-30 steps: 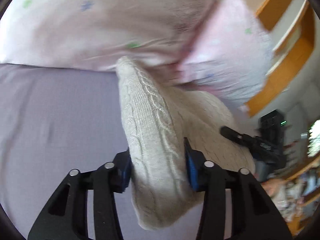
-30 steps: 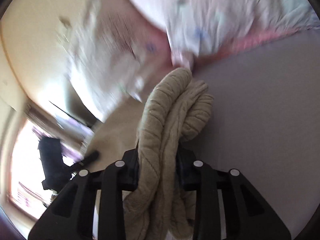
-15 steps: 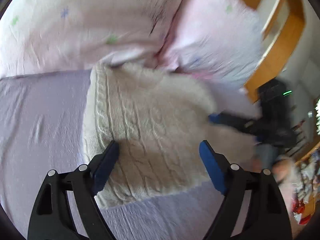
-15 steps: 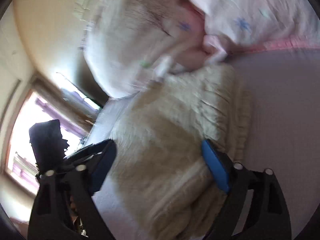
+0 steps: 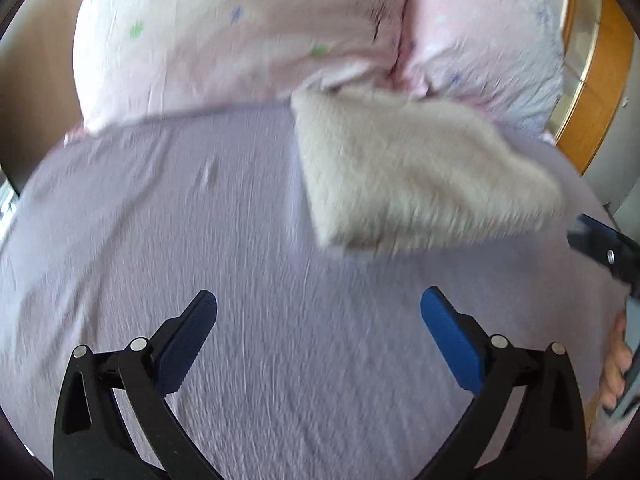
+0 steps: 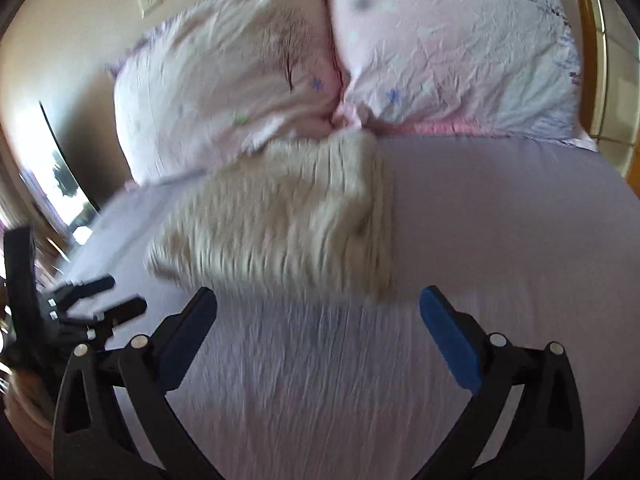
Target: Fold small clothes
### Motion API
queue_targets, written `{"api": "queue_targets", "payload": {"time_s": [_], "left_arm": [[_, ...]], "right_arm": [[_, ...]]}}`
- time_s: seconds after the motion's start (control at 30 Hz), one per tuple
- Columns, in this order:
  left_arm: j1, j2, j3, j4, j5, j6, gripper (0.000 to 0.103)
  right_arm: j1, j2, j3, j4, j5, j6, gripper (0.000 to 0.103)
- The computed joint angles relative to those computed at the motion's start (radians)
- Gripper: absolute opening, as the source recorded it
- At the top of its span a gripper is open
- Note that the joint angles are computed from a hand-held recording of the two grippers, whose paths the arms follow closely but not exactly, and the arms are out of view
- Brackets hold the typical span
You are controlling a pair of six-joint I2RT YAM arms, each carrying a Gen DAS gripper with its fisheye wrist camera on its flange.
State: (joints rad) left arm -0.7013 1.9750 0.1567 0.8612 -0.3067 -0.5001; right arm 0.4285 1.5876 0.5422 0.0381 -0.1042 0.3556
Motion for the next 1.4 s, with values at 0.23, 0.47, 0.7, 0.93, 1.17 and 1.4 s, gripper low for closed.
{"api": "queue_targets", "payload": {"time_s": [0.23,0.47,0.7,0.93,1.17,1.4], "left_arm": [[-0.038,0.101,0.047,-0.004,-0.039,-0.006,0.102],[-0.053,0.100,0.065,-0.052,-0.063,-0.020,0.102],[-0.051,0.104,0.066,-0.048,-0.062,-0.016,0.102],[-0.050,0.103,0.067,-0.050,-0.062,-0.017,0.102],[-0.051,0.103,0.067,-0.051,-0.063,-0.018,0.102],[-0.051,0.103,0.067,-0.051,-0.063,-0.018,0.102]], "right_arm": [[0.120,0.061,0.031,-0.060,0.102,0.069,0.101],[0.165,0.112,0.081,-0.134,0.128,0.079,0.101],[0.227,0.170,0.141,-0.211,0.204,0.089,0.101],[0.225,0.169,0.141,-0.212,0.201,0.087,0.101],[0.227,0.168,0.140,-0.213,0.202,0.088,0.101],[0.226,0.169,0.142,-0.214,0.202,0.088,0.101]]}}
